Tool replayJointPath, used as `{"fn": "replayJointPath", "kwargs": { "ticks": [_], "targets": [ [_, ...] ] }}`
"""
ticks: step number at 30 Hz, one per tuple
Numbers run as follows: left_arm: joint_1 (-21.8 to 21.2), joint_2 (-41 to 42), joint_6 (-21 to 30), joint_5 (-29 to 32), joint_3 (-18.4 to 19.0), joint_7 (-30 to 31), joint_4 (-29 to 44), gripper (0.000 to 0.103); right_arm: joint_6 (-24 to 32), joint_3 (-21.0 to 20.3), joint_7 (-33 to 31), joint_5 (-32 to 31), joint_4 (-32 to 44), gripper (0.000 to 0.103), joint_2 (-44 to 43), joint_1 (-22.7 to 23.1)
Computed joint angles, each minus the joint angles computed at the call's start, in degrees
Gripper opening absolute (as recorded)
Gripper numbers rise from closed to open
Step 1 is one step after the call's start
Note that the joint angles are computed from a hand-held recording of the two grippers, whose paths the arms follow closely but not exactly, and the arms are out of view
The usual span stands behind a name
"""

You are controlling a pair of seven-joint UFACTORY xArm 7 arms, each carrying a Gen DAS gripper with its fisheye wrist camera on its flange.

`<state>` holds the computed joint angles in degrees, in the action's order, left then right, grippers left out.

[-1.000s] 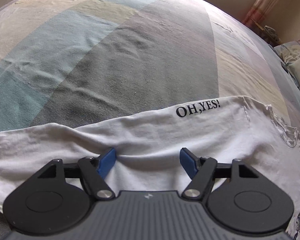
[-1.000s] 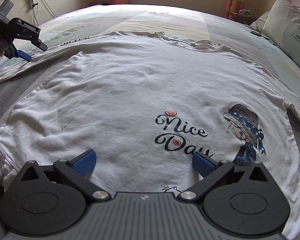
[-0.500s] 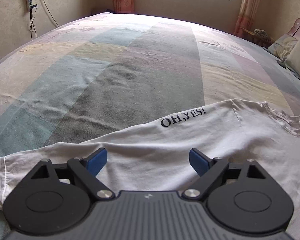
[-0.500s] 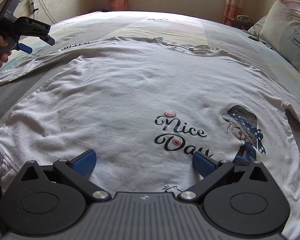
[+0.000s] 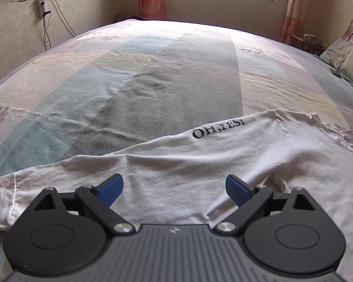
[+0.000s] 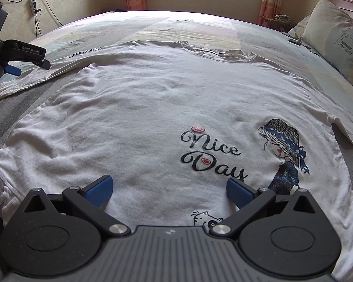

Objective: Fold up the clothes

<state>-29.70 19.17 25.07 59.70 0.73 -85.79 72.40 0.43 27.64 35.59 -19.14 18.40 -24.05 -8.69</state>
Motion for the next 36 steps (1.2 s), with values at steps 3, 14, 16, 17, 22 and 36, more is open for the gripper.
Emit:
{"fn": "replayJointPath", "kwargs": {
  "ticks": [3, 14, 16, 17, 22, 36],
  "targets": [
    [2.08, 2.99, -4.0, -4.53, -0.34, 4.55, 2.96, 0.094, 5.37, -8.74, -5.72, 2.13, 2.61, 0.103, 1.23, 8.46],
    [-2.25, 3.83, -8.36, 8.65, 7.27, -6.71, -0.6, 0.098, 10.29, -14.46, -30.08, -3.78, 29.95, 0.091, 22.63, 16.71],
    [-1.73, 3.9, -10.33, 13.32, 7.83, -12.71, -0.66, 0.098, 10.5, -15.0, -35.68, -3.27, 36.4, 0.079, 28.91, 18.84],
    [-1.03, 3.72, -10.89, 14.31, 7.47, -13.74, -0.81, 0.098, 10.44, -15.26, -37.78, -3.66, 39.31, 0.075, 31.68, 19.79],
    [1.95, 3.31, -12.64, 18.4, 5.52, -18.33, -1.1, 0.098, 8.87, -22.68, -40.15, -15.53, 50.38, 0.04, 41.4, 28.79],
    [4.91, 3.58, -12.46, 22.75, 2.55, -20.87, -0.77, 0.101, 4.58, -35.8, -59.0, -29.77, 58.7, 0.014, 50.51, 41.31]
  ]
}}
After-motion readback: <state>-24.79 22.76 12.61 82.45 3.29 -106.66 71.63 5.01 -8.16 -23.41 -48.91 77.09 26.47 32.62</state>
